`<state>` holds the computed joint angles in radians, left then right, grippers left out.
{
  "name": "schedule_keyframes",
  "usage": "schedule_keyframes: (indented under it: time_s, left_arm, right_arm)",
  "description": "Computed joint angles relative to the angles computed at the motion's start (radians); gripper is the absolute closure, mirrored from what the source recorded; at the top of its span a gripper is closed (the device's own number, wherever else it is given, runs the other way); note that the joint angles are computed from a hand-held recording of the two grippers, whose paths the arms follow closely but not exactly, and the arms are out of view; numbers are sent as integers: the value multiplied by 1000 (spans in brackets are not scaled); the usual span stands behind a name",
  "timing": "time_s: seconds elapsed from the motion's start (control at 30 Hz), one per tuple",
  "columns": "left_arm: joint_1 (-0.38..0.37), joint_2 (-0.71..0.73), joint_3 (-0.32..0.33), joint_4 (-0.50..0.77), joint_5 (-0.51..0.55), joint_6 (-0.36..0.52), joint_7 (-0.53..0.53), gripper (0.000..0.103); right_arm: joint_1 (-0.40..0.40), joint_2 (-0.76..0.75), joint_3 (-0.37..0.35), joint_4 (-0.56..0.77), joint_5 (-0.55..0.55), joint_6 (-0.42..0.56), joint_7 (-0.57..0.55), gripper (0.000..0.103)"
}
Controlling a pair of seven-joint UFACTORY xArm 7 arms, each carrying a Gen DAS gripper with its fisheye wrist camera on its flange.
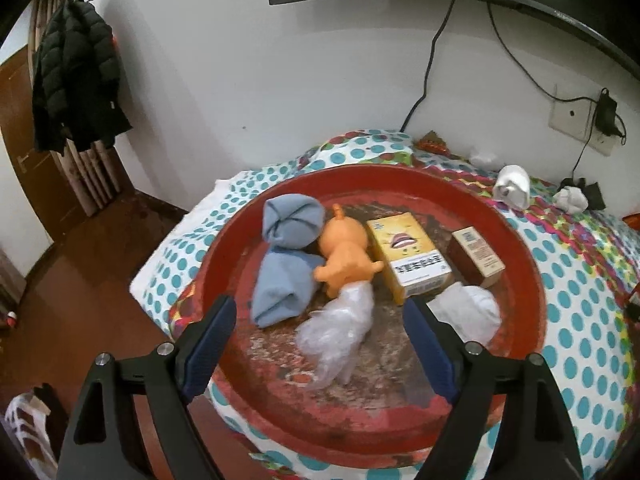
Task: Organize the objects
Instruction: 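Carry the MARUBI box into the red tray and open the right gripper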
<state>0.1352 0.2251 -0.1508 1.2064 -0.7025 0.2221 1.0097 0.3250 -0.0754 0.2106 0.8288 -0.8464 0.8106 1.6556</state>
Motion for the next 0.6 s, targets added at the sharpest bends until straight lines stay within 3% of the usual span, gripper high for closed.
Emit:
schedule_keyframes:
  time_s: [0.23,0.6]
  left_arm:
    - [31,6,-10,17,-78,28,34,16]
    - [16,-2,11,11,-104,50,70,13]
  right_arm:
    - [41,42,17,95,9,95,53,57]
    - [135,180,-8,323,-26,146,15,57]
